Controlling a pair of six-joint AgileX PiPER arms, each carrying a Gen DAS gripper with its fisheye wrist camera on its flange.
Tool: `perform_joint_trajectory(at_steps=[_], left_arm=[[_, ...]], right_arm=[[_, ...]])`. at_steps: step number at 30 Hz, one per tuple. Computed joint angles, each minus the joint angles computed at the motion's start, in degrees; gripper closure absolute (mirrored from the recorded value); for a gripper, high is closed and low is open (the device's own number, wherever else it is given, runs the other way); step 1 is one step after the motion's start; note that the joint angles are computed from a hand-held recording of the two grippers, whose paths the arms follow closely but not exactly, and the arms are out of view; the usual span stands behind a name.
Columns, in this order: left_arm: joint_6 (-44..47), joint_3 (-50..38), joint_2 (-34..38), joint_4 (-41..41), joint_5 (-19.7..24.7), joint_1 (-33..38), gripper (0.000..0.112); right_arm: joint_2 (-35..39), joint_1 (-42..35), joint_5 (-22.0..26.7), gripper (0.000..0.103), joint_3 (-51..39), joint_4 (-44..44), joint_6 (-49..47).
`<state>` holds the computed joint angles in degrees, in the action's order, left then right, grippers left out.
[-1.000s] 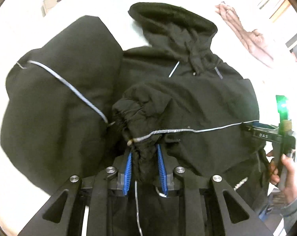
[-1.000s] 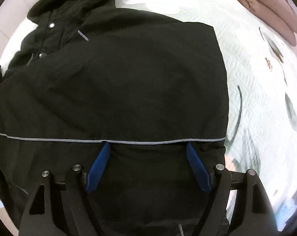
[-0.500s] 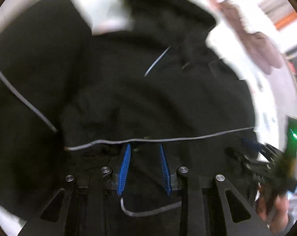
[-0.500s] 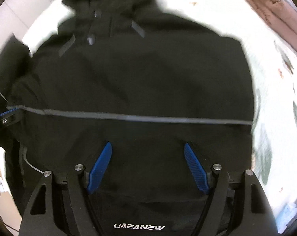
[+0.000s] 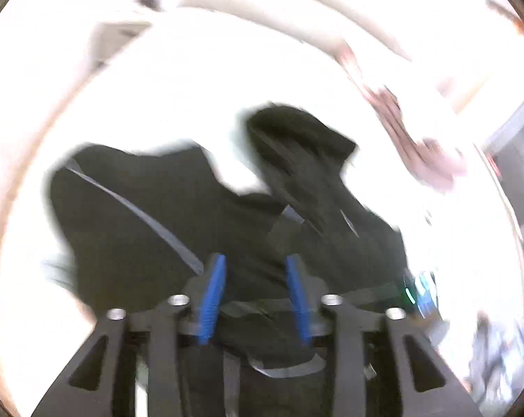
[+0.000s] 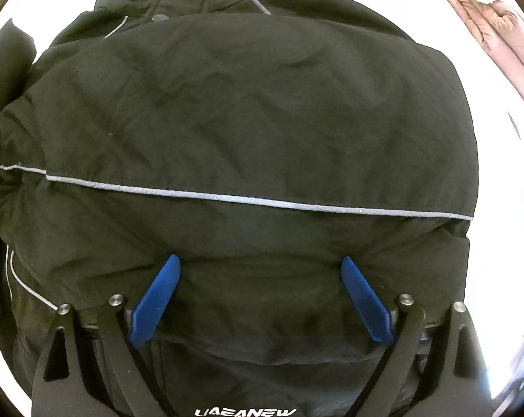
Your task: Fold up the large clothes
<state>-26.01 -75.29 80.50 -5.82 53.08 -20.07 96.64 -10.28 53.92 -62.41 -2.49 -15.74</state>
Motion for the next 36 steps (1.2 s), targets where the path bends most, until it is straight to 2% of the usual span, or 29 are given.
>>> perform_joint_trajectory(at_steps=[1, 2, 4, 8, 13, 15, 17, 19, 21, 22, 24, 26, 28, 30, 32, 34, 36], left_arm=[[-0.8, -0.1, -0.3, 2.5, 0.4, 3.3, 0.051], [-0.8, 0.0, -0.1, 3.8, 0.5, 7.7, 0.050], [3.3, 1.0, 2.3, 0.3, -1.4, 17.0, 0.050], [7.8, 0.2, 12.9, -2.4, -4.5, 27.4, 0.050], [10.1, -1.0, 26.3, -7.6, -9.7, 33.1, 0.050], [14.4, -2.1, 30.7, -13.1, -11.2, 34.3, 0.050], [18.9, -0.3, 31.5, -18.2, -13.3, 35.5, 0.050], [20.6, -0.2, 31.7, -19.2, -14.7, 35.7, 0.050], [19.4, -1.0, 32.1, -17.5, -15.0, 35.1, 0.074], [19.6, -1.5, 31.7, -17.5, -14.4, 34.9, 0.094], [13.6, -1.9, 29.7, -10.6, -14.0, 32.7, 0.097], [5.2, 1.0, 24.0, 0.8, -14.8, 30.5, 0.098], [-4.4, 4.6, 17.4, 12.3, -13.9, 29.3, 0.098], [-14.3, 6.9, 12.4, 23.8, -9.9, 28.5, 0.098], [-22.3, 8.9, 8.2, 35.2, -2.6, 27.8, 0.098], [-28.6, 12.2, 5.6, 45.8, 1.7, 26.4, 0.098], [-29.1, 15.4, 2.4, 49.1, 3.1, 27.2, 0.098]], right_arm=[[-0.1, -0.5, -0.6, 0.005, 0.8, 0.1, -0.3], [0.4, -0.3, -0.6, 0.004, 0.4, -0.1, 0.2], [0.7, -0.5, -0.3, 0.004, 0.0, -0.5, 0.4], [2.8, 1.1, -0.2, 0.003, -1.7, -1.2, 2.4], [5.6, 2.6, -0.4, 0.000, -3.9, -0.8, 3.5], [6.2, 1.7, -1.6, 0.000, -3.6, -0.9, 2.8], [6.7, 1.9, -2.4, 0.000, -3.4, -1.5, 3.6], [6.6, 2.6, -2.5, 0.000, -3.3, -2.0, 4.9], [5.8, 3.8, -3.5, 0.000, -1.6, -2.4, 6.6], [5.8, 4.0, -3.6, 0.000, -1.5, -2.5, 7.0], [5.3, 4.7, -4.0, 0.000, -0.6, -2.8, 8.1], [5.3, 5.1, -3.2, 0.001, -1.2, -3.0, 8.8], [4.5, 5.8, -2.1, 0.010, -1.8, -3.4, 10.0], [2.2, 7.1, -1.9, 0.010, -2.0, -2.4, 10.4], [-0.5, 8.8, -3.5, 0.010, -1.3, -1.0, 10.1], [-1.9, 11.5, -5.9, 0.010, -0.2, -0.4, 10.8], [-0.9, 14.1, -7.5, 0.010, 0.5, -2.5, 13.6]])
